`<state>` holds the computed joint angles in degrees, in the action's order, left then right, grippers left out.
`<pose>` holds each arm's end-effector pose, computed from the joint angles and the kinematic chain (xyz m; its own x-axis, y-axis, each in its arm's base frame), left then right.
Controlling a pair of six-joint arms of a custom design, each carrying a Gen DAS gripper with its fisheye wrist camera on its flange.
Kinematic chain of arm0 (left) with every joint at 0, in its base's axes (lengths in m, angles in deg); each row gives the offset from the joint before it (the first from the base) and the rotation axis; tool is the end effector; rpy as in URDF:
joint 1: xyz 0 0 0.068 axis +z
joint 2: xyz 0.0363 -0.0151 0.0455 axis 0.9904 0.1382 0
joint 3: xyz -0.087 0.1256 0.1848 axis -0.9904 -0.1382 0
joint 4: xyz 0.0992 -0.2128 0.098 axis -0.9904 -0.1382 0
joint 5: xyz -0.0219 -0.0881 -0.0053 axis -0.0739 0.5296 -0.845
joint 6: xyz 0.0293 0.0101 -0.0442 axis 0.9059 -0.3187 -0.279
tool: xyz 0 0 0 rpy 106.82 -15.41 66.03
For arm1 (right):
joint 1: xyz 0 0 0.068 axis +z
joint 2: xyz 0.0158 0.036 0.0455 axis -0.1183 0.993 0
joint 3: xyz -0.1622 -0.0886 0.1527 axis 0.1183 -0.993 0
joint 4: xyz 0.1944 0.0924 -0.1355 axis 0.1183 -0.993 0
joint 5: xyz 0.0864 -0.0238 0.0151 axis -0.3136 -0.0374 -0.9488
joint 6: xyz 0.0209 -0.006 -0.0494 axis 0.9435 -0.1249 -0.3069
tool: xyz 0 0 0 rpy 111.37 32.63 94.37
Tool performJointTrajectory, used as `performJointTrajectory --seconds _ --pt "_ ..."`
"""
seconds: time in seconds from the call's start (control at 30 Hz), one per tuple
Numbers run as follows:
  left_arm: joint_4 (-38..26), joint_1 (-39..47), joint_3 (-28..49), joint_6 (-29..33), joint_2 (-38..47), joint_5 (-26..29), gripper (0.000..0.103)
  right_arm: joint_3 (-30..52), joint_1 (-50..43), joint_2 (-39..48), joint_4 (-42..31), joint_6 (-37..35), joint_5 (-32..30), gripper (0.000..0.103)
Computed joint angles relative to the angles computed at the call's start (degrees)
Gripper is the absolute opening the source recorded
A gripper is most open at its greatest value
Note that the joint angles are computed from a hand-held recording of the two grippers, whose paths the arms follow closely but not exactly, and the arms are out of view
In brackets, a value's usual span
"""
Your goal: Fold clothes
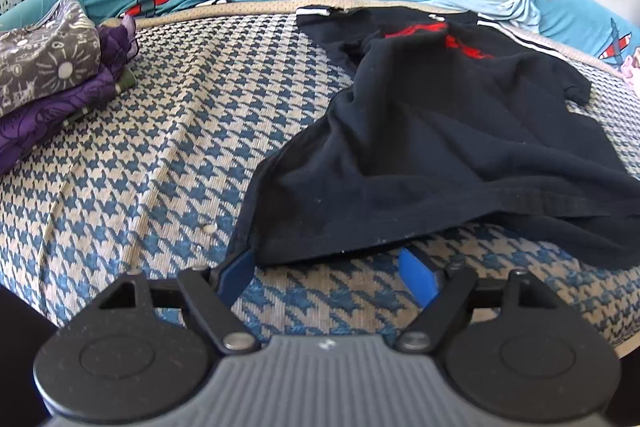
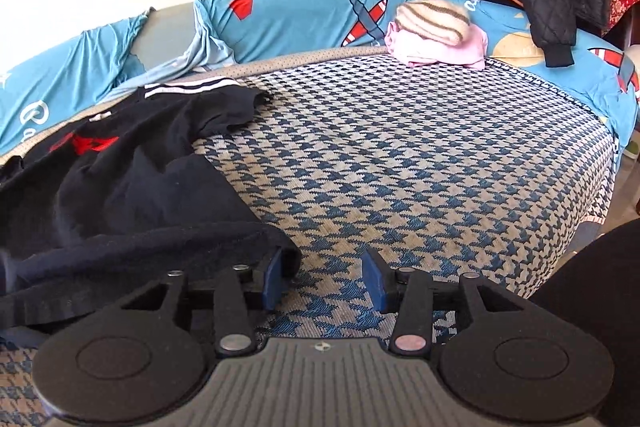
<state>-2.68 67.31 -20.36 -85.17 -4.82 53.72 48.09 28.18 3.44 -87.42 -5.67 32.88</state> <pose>0.1755 -0.0431 0.2359 -0.7667 0.0678 -0.6384 0.1030 0.9945 -0.0181 0.1342 0.0623 0.2369 -0.5065 0.3278 -0.7975 0.5201 0.8539 0.0207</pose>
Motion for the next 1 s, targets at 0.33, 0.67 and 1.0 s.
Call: performJointTrajectory --seconds 0.33,0.67,1.0 --pt "4.84 0.51 1.88 -0.39 3.79 -2.92 0.081 -0.75 5.12 -1.24 2.43 -2.45 -0.35 0.043" --pt "8.62 4.23 8.14 0.23 14.10 -1.74 0.081 -4.54 12.67 -2.03 16.90 -16.20 -10.20 0.043" --pt "8.49 6.95 13.78 1.01 21.44 0.19 0.084 -5.74 19.24 4.38 30.70 -25.93 -16.40 0.043"
